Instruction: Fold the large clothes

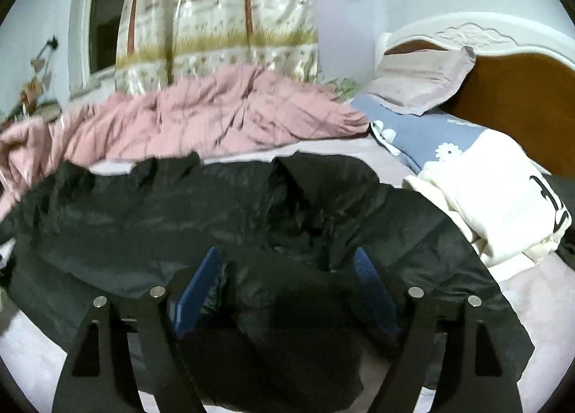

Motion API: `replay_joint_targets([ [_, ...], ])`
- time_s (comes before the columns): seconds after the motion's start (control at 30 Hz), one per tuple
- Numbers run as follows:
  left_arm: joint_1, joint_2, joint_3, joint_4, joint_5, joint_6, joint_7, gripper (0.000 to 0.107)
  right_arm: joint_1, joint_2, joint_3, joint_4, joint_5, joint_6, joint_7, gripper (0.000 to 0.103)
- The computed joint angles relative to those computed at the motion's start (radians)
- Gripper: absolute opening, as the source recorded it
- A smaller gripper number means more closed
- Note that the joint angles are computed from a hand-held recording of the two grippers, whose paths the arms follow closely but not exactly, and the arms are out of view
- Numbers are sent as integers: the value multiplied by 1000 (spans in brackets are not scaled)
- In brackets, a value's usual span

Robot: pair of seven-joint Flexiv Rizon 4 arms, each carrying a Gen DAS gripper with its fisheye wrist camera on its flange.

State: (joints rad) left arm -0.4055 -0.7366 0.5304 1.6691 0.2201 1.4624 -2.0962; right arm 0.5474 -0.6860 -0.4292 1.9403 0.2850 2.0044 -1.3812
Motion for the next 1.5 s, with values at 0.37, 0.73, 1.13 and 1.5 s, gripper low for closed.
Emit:
replay_joint_targets([
  [0.37,-75,-7,74,-9,150,-113,-133,34,-550,2,551,-54,-397,-207,69,60],
  [0.73,81,54,-74,87,42,76,-104,73,-703,-156,734,-240,-510,-290,110,42],
  [1.13,-250,-13,266,143,-133,255,-87,88,-99,-31,75,-14,-221,-17,99,70],
  [1.5,-89,61,25,235,-127,373,-16,103,-374,94,427,174,-263,40,146,81],
])
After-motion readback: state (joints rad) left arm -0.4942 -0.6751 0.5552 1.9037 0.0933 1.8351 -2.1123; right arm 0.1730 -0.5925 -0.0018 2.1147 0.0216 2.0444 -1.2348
